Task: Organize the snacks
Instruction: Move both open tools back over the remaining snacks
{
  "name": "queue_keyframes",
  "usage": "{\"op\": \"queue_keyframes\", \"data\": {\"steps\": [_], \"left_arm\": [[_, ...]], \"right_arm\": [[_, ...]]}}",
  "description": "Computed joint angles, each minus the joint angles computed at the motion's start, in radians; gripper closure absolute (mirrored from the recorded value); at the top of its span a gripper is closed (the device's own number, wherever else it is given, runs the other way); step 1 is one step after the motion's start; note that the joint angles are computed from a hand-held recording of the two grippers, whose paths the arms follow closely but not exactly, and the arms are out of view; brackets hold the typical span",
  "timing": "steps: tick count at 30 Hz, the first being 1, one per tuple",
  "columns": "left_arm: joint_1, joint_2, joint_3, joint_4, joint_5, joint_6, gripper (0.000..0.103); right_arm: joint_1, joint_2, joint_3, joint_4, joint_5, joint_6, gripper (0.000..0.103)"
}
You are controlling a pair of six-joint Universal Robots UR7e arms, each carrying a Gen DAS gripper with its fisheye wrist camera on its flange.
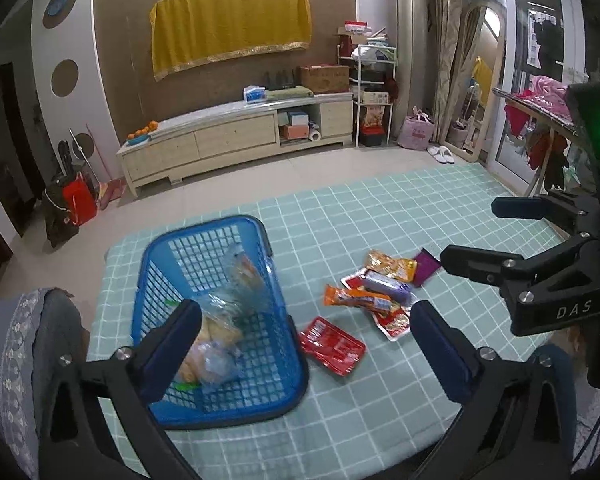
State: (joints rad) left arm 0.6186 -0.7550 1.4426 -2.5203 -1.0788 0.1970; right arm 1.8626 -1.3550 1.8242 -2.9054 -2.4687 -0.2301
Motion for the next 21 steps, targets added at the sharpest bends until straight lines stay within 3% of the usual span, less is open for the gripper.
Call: {"op": "queue_keyframes", "data": {"steps": [9,12,21], "left_arm": [[-0.026,0.007,0.043,0.033,-0.022,-0.095,0.0],[-0.031,0.023,0.041,0.053,-0.037,-0.124,0.0],[-0.04,0.085,0.006,0.116,-0.078,-0.178,0.0]], "right_arm": [[-0.041,-0.102,0.095,0.023,0.017,0.054,0.0],[-0.065,-0.142,0.113,0.082,0.048,0.093,0.0],[-0.142,-0.227,0.18,0.095,0.089,0.091,0.0]]}}
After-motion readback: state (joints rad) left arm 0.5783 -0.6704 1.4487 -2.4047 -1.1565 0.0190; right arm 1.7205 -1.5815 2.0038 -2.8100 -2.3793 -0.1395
